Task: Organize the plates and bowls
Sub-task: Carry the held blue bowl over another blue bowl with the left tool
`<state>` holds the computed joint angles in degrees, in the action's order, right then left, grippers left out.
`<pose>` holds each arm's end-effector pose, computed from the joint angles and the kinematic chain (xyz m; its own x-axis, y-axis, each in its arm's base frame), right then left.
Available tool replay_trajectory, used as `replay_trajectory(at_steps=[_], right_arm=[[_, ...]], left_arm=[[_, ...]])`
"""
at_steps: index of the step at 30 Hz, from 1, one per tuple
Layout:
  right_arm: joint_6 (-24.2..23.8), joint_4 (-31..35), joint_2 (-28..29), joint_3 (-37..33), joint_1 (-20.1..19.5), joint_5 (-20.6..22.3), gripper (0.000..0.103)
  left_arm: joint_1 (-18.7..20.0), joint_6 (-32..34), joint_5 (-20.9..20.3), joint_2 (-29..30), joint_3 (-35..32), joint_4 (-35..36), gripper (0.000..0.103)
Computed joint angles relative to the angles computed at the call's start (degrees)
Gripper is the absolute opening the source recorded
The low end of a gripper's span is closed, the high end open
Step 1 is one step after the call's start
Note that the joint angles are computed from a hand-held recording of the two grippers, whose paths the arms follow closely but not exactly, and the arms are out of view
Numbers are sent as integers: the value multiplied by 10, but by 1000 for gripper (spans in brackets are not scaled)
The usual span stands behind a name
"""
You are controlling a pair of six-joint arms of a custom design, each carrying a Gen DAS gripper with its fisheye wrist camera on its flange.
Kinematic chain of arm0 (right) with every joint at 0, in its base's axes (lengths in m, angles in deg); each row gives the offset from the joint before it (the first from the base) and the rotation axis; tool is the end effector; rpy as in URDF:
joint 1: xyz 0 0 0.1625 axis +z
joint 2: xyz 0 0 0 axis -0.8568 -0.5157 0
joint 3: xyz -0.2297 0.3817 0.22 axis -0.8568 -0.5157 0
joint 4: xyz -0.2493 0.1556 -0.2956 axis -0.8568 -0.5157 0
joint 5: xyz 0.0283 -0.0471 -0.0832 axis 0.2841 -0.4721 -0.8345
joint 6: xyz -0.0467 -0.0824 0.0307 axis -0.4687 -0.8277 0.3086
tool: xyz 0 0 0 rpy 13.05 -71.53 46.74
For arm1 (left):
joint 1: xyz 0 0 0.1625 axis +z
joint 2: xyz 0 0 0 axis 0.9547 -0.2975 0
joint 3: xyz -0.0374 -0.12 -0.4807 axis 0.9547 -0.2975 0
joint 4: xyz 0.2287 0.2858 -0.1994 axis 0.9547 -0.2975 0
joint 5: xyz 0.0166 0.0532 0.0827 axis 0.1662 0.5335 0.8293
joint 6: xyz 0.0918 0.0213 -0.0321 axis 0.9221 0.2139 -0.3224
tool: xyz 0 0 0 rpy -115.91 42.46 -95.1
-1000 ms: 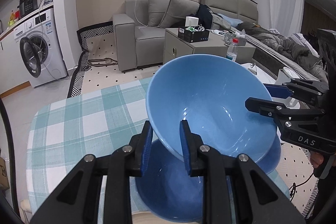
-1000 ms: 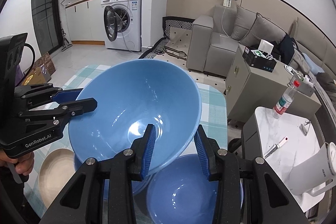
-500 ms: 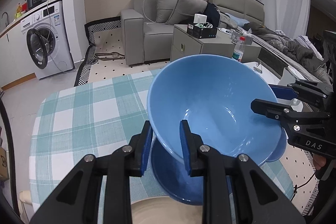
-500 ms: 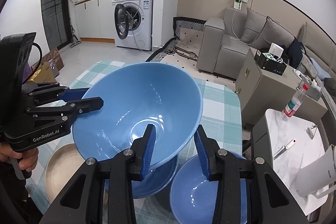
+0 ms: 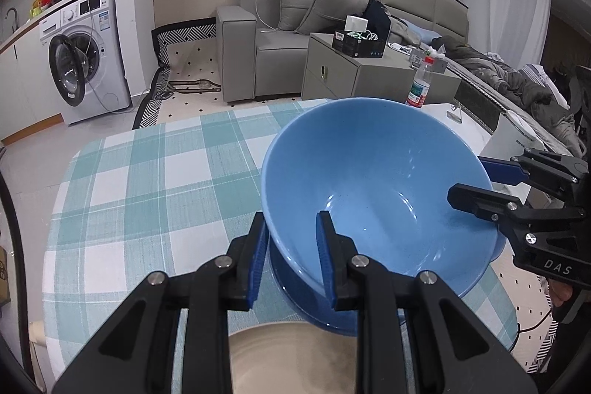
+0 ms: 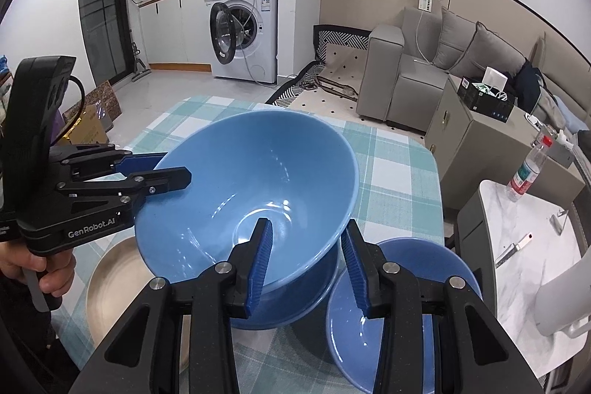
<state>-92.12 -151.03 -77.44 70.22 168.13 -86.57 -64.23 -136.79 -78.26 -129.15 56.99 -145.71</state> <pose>0.1799 -0.2656 0.3714 -0.5879 -0.4524 0.6707 -0.7430 0.6299 -0.2264 -0.4171 -0.2705 0.0823 -0.7757 0.2034 -0.5974 0.5453 0.6927 -0.4721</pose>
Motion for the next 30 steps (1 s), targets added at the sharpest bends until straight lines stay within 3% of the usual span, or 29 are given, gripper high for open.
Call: replay_trajectory(at_steps=[18, 30], right_arm=[[-11, -29, 17, 35, -35, 5, 40], [-19, -65, 39, 51, -38, -13, 40]], left_arm=[[3, -20, -8, 11, 13, 9, 23], [10, -17, -15, 22, 10, 15, 24]])
